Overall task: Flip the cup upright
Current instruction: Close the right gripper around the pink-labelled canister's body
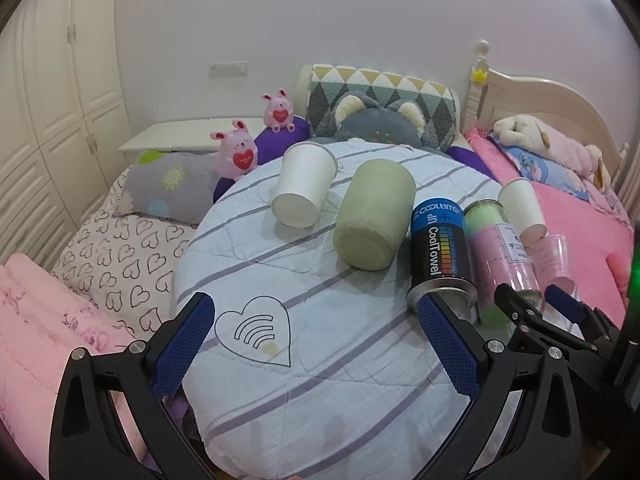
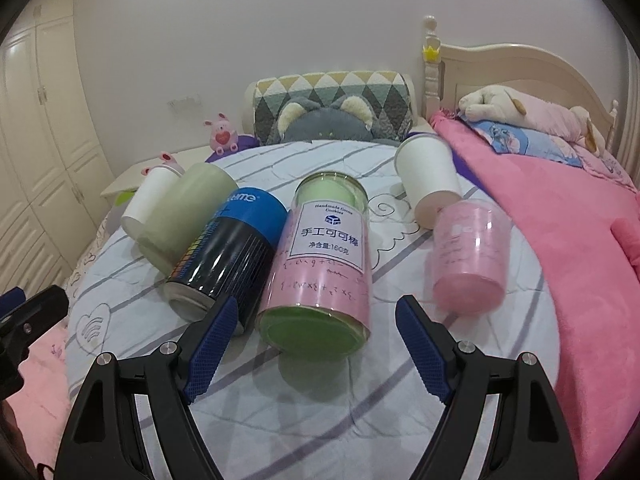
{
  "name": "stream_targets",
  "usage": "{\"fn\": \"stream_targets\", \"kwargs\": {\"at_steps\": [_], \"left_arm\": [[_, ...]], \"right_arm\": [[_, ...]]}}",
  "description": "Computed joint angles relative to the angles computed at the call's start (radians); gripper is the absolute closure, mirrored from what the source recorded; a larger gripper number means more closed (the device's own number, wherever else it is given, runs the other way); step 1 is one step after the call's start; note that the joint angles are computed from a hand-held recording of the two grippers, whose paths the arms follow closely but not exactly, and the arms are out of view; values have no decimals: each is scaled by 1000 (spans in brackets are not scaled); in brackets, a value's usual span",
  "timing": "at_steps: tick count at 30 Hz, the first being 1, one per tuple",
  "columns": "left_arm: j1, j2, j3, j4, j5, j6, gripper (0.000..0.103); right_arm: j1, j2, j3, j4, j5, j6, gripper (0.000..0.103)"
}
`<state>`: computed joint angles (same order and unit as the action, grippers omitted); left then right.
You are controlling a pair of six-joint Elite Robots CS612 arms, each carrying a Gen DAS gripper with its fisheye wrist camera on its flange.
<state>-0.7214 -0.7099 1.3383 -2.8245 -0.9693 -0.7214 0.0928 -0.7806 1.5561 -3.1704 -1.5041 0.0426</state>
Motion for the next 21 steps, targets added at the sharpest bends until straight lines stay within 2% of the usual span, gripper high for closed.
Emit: {"fn": "stream_targets", "kwargs": {"at_steps": [7,13,15,16,21], "left_arm": [[12,12,-15,15,-20,-10,0],[17,15,-19,21,-36,-18,0],[17,15,-19,21,-36,-18,0],[17,15,-19,18,-38,-16,0],[14,8,-8,13,-43,-16,0]], "right_arm": [[2,29,-45,59,-3,20,21],[-6,43,-62,86,30,33,21],[-9,44,-64,92,42,41,25],[-11,43,-64,94,53,39,31],[-9,32,-51,102,48,16,30]]}}
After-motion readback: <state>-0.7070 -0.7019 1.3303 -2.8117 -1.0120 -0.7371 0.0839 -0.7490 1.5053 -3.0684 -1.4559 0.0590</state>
